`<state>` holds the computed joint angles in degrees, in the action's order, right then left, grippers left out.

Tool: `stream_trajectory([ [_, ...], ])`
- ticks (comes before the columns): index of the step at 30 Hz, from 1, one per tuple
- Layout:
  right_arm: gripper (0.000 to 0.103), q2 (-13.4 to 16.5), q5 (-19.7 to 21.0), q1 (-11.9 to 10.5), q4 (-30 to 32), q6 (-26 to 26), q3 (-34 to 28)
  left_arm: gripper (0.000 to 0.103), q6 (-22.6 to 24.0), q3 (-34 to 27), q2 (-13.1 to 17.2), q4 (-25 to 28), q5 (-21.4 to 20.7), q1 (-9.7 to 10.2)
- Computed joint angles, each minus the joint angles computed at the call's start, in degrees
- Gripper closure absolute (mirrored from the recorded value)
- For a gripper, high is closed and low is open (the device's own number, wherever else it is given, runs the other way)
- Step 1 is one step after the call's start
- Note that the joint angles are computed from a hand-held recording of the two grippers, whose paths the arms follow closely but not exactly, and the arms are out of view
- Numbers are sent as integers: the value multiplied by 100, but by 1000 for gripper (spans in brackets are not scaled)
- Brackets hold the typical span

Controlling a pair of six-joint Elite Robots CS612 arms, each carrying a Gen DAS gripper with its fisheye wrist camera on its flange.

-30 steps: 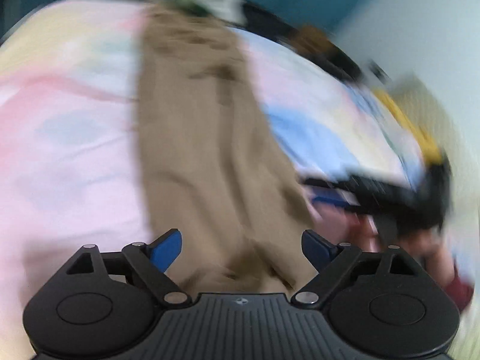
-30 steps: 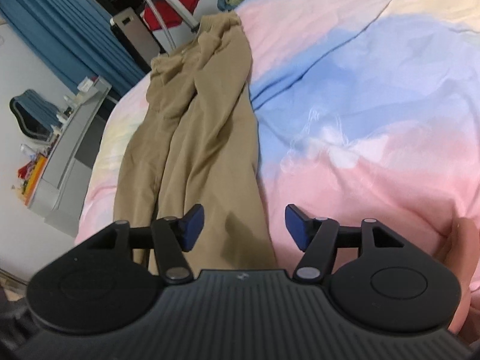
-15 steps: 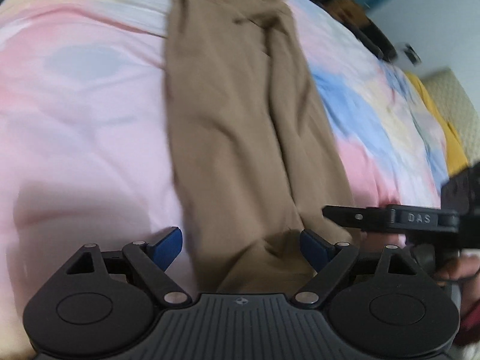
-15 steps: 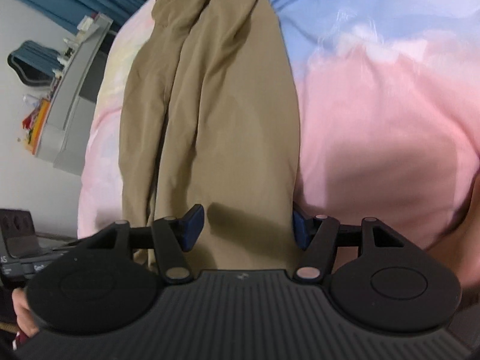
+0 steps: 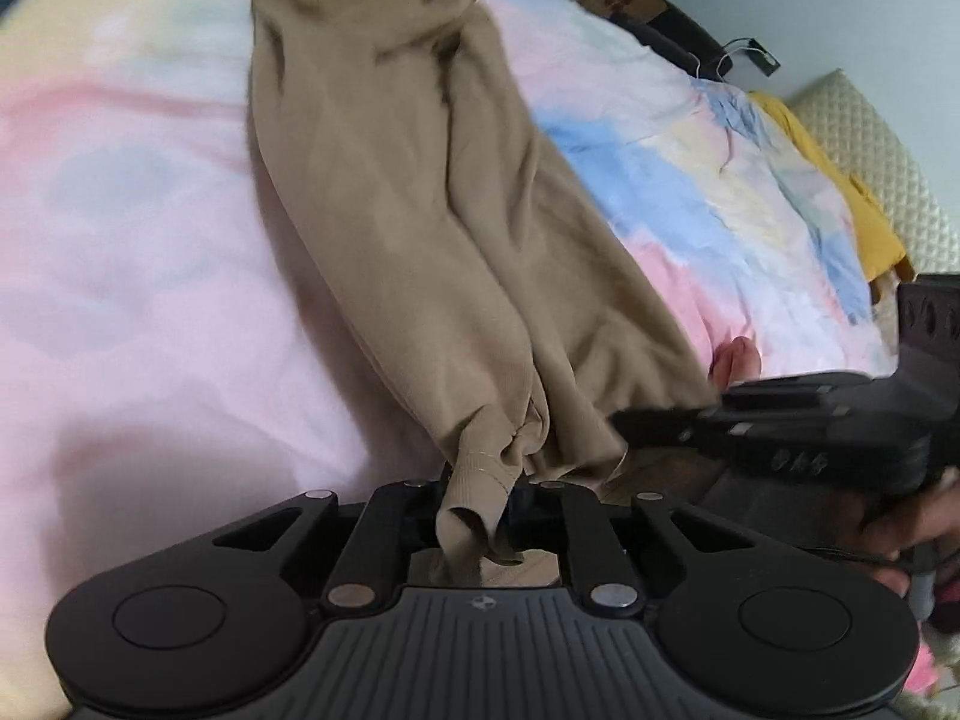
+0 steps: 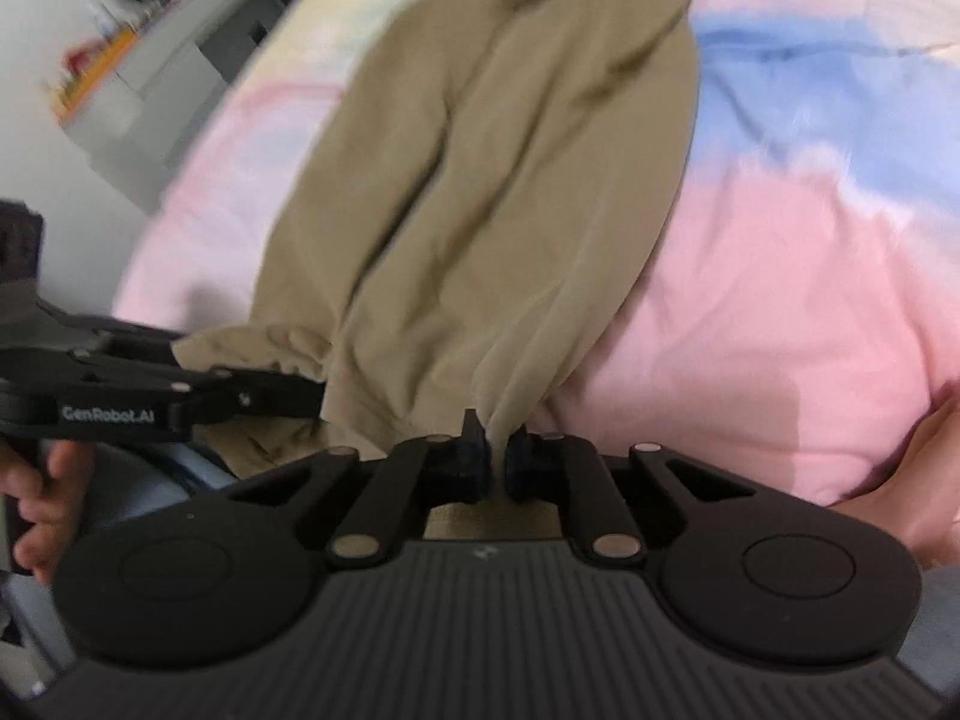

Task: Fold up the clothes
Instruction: 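Grasp the hem end of the folded strip with both grippers, then lift the hem with both grippers and fold it toward the collar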

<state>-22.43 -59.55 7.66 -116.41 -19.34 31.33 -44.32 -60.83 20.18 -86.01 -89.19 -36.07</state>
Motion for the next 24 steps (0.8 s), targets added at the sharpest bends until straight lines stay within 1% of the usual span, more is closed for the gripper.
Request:
stream_trajectory([
  [1,94,-80,188,-43,-195,107,136,92,56,-73,-28,41,156,-34],
  [3,95,-240,550,-132,-645,358,416,93,27,-203,-97,-6,473,-111],
  [6,95,-388,1137,-256,-1169,806,638,93,14,-345,-231,-144,955,-237],
  [8,95,-474,1512,-342,-1501,1016,724,94,36,-383,-296,-267,1181,-338],
  [12,95,-818,1867,-439,-2385,1146,1220,94,113,-585,-373,-288,1548,-579],
  [15,95,-1122,2085,-542,-2664,993,1744,94,43,-580,-409,-281,1716,-796],
  [18,95,-1509,2301,-685,-2760,618,2501,93,-99,-869,-260,-126,1809,-1039],
  [20,95,-1765,2400,-788,-2748,381,3037,93,-299,-1013,-129,-81,1763,-1172],
  [22,95,-1927,2412,-842,-2745,251,3385,93,-421,-1191,51,-38,1771,-1242],
  [24,95,-1973,2434,-868,-2713,256,3528,93,-467,-1254,136,-65,1819,-1259],
])
